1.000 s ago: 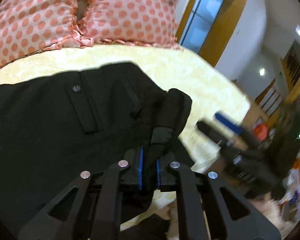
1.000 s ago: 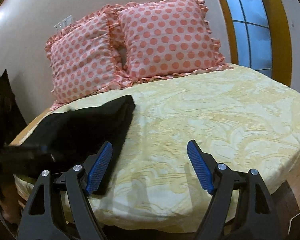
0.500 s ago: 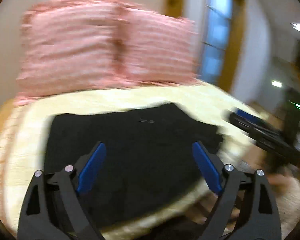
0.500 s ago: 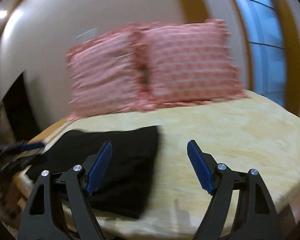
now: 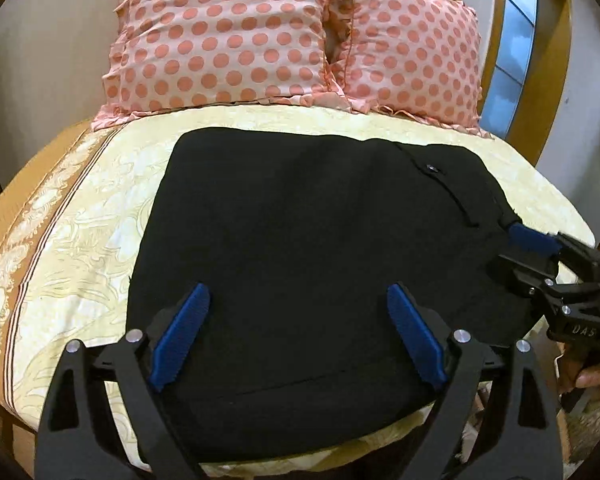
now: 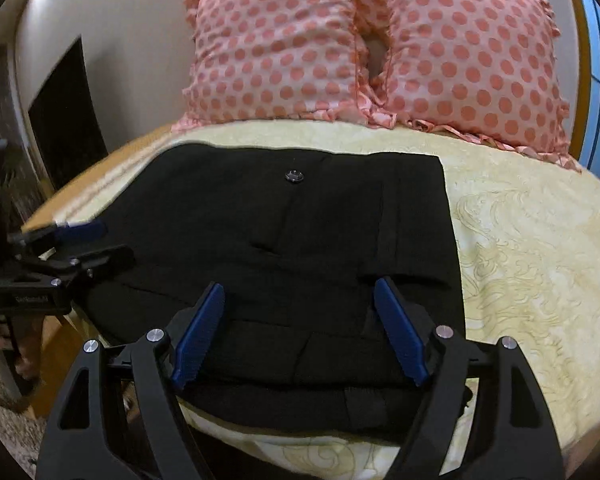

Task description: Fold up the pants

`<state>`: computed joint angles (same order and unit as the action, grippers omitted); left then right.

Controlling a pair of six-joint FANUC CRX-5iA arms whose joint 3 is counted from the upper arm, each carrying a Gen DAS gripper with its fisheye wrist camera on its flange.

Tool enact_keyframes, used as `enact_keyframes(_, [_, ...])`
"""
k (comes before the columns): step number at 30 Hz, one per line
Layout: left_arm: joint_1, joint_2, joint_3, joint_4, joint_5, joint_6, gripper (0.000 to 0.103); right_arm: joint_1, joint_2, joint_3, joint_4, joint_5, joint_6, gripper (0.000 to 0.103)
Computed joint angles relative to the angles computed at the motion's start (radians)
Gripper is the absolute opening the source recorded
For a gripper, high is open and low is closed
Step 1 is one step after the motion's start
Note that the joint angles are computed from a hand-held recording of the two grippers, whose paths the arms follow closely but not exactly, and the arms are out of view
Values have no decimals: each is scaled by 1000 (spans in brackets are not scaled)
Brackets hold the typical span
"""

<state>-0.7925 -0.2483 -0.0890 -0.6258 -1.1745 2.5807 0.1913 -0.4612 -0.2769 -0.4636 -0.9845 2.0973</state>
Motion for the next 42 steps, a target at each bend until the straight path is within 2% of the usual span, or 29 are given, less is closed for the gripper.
enact_keyframes(1, [13,-7,-5,16,9,-13,91,-6,5,12,-4,-15,-9,79])
enact_keyframes(3, [49,-38,-15,65,29,-57,91,-111,40,88,-139,-101,64,79])
enact_keyframes(4, [44,-55,-9,39,11,-44,92,-155,45,112,-189,-112,87,79])
enact_keyframes(6, [42,-75,2,-16,-23,-16,97,-212,79,173,-226,-117,77,80])
enact_keyframes(8, [101,-95,-5,18,-27,-40,97,-236,157,251,-230,-164,16,80])
enact_keyframes(10, [194,-119,-35,108,4,-81,97,-218,249,328,-188,-218,-98,80])
enact_keyframes(13, [317,-158,-103,257,62,-155,97,-201,358,406,-153,-285,-186,76])
enact_keyframes(17, [349,-170,-138,297,76,-181,97,-197,443,462,-145,-361,-242,76])
enact_keyframes(19, [367,-171,-150,323,86,-205,97,-191,433,446,-142,-348,-226,74])
enact_keyframes(20, [371,-171,-155,330,88,-212,97,-188,429,442,-144,-354,-218,68])
enact_keyframes(21, [373,-167,-154,334,90,-217,97,-194,436,449,-165,-375,-202,67])
enact_keyframes(24, [367,-159,-150,328,88,-222,97,-157,401,412,-116,-345,-169,67])
enact_keyframes(27, [372,-160,-153,332,91,-237,97,-171,409,419,-133,-352,-171,67])
enact_keyframes(30, [387,-162,-158,357,96,-266,97,-153,387,393,-114,-313,-137,58])
enact_keyframes(31, [398,-166,-163,373,103,-280,97,-148,373,382,-110,-300,-116,48])
enact_keyframes(32, [411,-169,-169,392,111,-295,97,-150,353,373,-126,-299,-75,46])
enact_keyframes(36, [454,-172,-181,453,127,-349,97,-105,313,332,-63,-246,-46,46])
enact_keyframes(39, [486,-159,-176,517,139,-432,97,-131,356,364,-87,-283,-84,52])
enact_keyframes(42, [526,-131,-160,578,135,-522,97,-148,377,384,-114,-312,-80,53])
